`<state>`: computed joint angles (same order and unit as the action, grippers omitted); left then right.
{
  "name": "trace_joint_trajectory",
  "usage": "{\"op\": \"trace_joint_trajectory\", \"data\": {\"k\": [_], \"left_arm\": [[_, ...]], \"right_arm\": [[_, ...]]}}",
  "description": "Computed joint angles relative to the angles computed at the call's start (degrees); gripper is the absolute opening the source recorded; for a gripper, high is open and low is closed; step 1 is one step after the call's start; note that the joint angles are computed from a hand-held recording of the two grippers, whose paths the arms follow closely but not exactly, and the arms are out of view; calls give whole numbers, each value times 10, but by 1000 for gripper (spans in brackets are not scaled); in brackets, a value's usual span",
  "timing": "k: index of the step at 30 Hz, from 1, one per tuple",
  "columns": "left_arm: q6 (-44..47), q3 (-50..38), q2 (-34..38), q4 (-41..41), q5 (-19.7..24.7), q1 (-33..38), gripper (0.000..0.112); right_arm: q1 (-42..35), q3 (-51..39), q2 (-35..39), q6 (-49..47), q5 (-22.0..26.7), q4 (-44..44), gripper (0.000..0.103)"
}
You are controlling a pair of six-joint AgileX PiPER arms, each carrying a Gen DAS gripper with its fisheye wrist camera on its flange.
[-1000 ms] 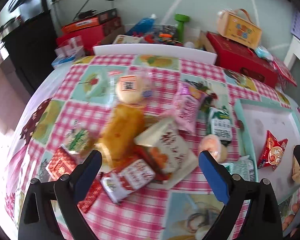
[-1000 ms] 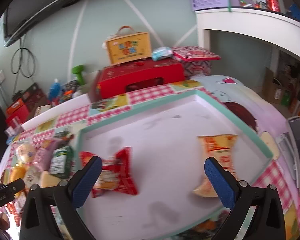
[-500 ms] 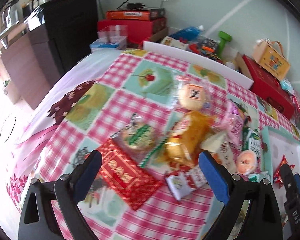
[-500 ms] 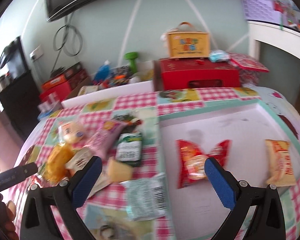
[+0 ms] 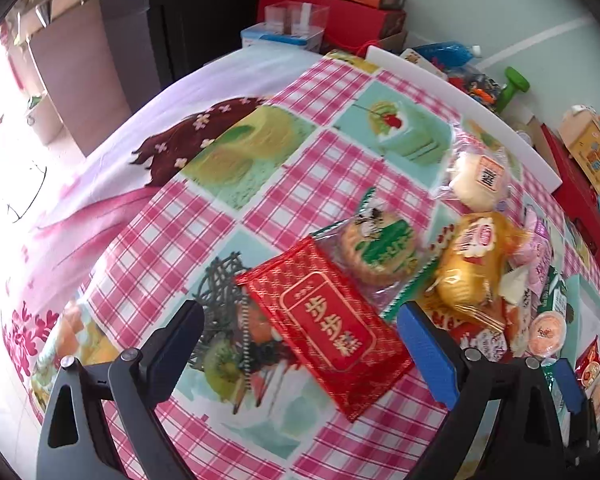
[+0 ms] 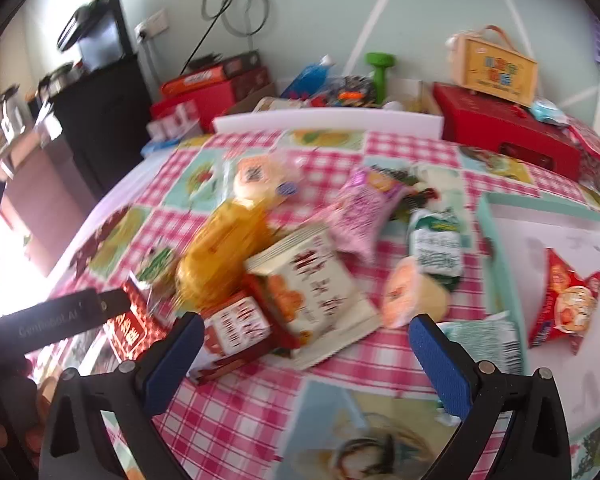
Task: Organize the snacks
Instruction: 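Move both tools back over the snack pile toward the next packets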
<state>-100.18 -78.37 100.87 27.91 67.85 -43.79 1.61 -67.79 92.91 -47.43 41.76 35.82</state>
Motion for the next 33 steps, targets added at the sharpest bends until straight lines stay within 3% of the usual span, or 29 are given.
{"op": "trace_joint_trajectory", "data": {"k": [9,19,26,30,33], "left_arm": [[-1,48,-18,-13,-44,17,97],[45,34,13,-33,-83,32,97],[61,-9,51,-26,-55,26,93],[72,-24,62,-21,-21,24,78],[70,-18,57,-15,-19,19,73]], "right_arm": [[50,29,-9,-34,-22,9,102],[77,34,5,-2,-39,-37,92],[73,39,3,-13,-39,-33,89],[69,37,4,-20,-32,-28,89],[66,33,7,-19,-26,-24,89]]}}
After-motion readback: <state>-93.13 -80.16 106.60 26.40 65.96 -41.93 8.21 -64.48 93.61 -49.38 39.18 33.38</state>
